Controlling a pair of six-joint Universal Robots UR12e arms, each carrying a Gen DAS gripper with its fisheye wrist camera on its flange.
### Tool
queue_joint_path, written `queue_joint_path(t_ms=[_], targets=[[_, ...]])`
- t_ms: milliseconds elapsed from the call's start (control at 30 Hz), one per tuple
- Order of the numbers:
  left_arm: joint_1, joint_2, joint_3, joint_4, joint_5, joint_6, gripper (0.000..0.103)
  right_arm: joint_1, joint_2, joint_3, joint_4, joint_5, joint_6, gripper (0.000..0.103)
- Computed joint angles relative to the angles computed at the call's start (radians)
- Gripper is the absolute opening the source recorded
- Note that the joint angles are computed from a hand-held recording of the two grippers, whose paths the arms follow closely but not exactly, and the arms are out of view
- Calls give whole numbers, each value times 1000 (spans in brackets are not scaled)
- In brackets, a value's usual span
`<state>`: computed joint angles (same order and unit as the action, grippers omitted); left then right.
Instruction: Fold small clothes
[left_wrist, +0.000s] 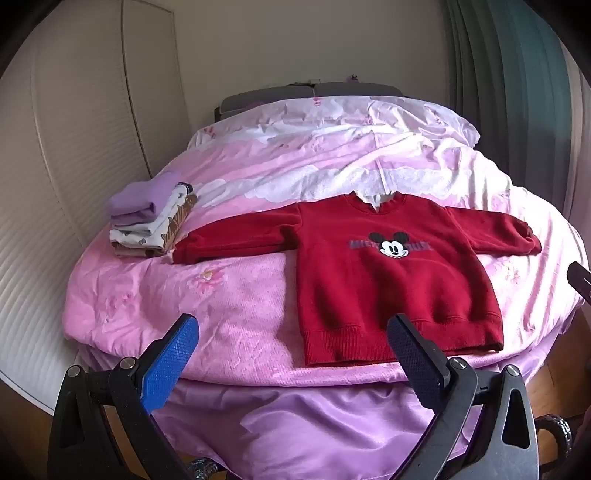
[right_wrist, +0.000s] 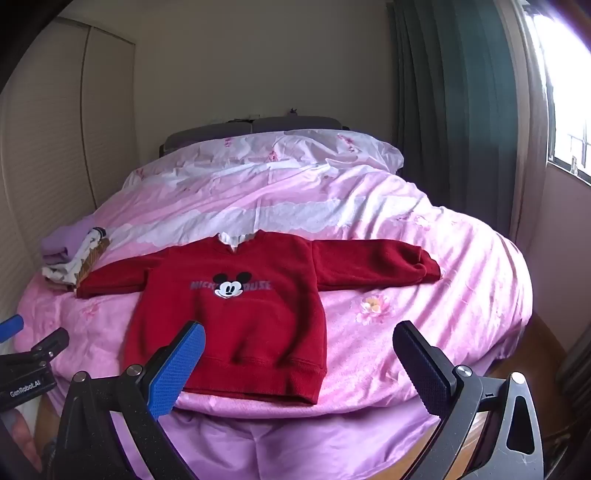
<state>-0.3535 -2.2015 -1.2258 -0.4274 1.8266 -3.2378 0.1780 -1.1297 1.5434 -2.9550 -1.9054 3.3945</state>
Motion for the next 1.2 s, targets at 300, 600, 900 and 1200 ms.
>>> queue_joint_path(t_ms=[300,600,900,1200], targets=[[7,11,-28,10,-24,-23,103,2,0,-6,17,-12,11,103],[3,8,-10,-18,-7,-26,103,0,-9,3,12,-14,16,103],[6,9,-12,-14,-7,-32,103,1,-10,4,12,-15,11,103],[4,7,-8,-10,3,-36,103,1,-10,4,11,-15,10,103]])
